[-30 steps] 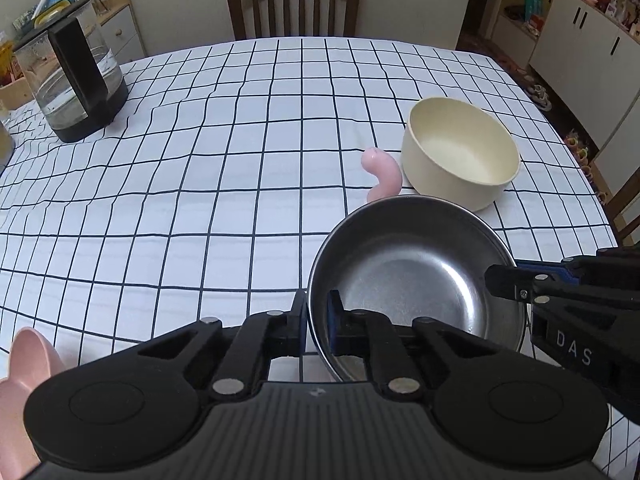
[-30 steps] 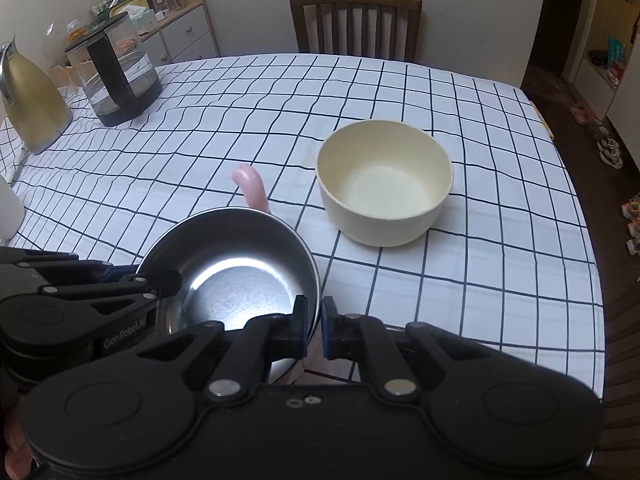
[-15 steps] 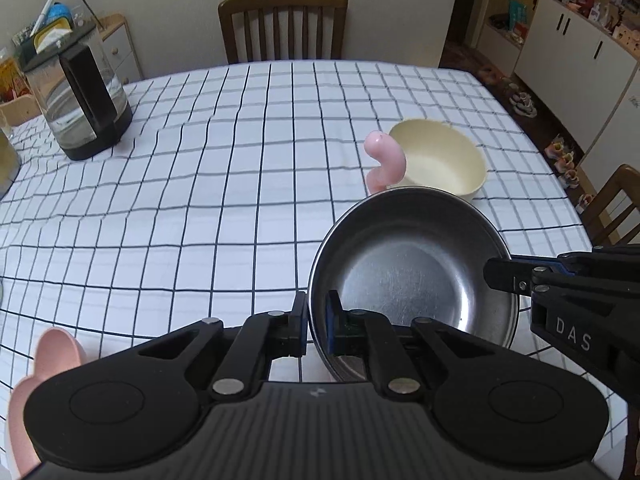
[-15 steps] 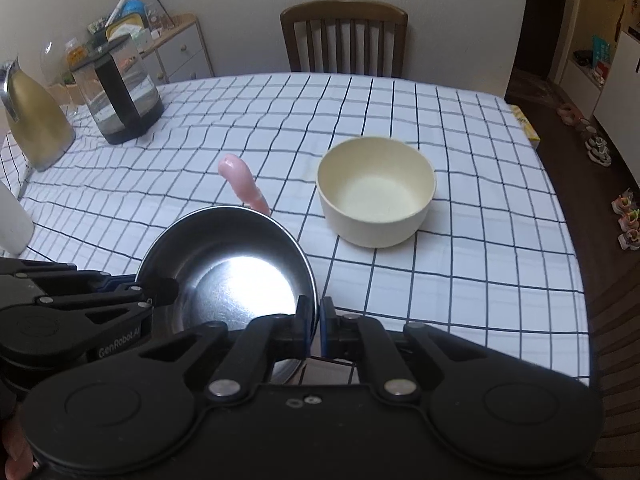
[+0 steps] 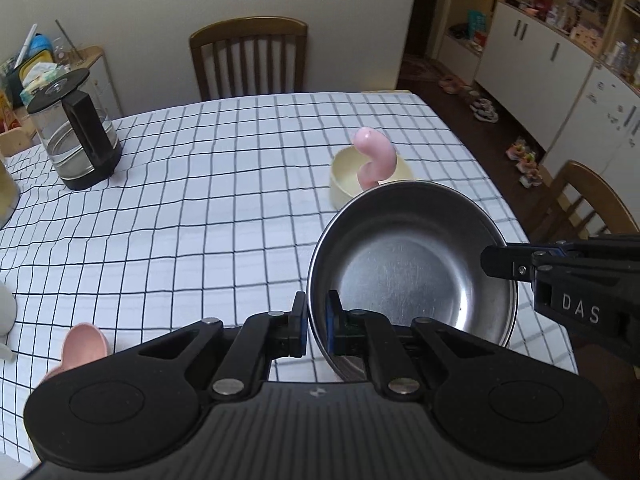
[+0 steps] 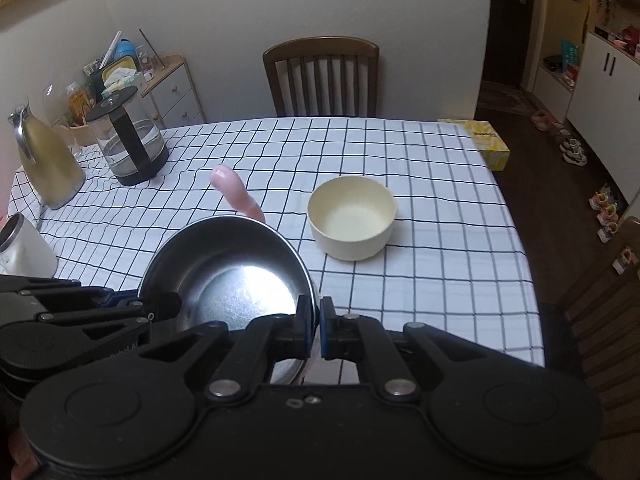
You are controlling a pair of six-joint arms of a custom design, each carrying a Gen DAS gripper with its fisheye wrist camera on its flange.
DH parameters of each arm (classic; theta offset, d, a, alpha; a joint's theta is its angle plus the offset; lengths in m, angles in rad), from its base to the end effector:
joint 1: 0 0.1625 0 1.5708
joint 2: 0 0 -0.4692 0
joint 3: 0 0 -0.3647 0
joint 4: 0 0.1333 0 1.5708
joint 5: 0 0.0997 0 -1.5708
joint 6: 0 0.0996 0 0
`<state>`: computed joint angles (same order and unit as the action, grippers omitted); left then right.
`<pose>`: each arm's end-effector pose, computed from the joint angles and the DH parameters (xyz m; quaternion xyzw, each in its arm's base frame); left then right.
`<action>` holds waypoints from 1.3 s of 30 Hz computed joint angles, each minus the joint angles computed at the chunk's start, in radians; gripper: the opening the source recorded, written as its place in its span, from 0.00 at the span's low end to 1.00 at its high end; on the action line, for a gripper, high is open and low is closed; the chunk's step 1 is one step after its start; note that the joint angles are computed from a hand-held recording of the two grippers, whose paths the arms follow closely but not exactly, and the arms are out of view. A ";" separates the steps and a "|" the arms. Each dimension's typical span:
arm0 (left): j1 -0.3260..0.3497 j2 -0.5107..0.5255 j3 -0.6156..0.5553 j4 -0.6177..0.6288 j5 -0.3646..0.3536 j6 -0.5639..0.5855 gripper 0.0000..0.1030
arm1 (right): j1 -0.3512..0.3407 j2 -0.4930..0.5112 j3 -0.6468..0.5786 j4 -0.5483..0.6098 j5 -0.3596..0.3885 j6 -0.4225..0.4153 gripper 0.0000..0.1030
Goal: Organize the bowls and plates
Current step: 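Lift the pink-handled steel pot with both tools and carry it toward the large steel bowl, then lower the pink-handled pot into the large steel bowl with both tools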
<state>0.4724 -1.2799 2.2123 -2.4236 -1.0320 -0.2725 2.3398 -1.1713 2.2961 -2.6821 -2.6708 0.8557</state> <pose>-0.3119 -0.3665 0.2260 0.3962 0.8780 -0.1387 0.2302 0.3372 -0.2844 0.2192 -0.0334 -0.8519 0.3755 0.3637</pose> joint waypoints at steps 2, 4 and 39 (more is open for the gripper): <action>-0.018 -0.026 0.012 0.023 -0.013 -0.002 0.08 | 0.030 -0.017 -0.011 0.108 -0.005 0.090 0.05; -0.039 -0.051 0.027 0.049 -0.022 -0.003 0.08 | 0.057 -0.031 -0.015 0.185 -0.005 0.175 0.05; -0.146 -0.097 0.227 0.160 -0.191 -0.012 0.08 | 0.208 -0.031 0.099 0.515 0.227 0.844 0.05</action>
<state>0.3263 -1.3764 2.4393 -2.2639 -1.2234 -0.2845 2.5478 -1.2027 2.3953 -2.1675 -2.4442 1.7000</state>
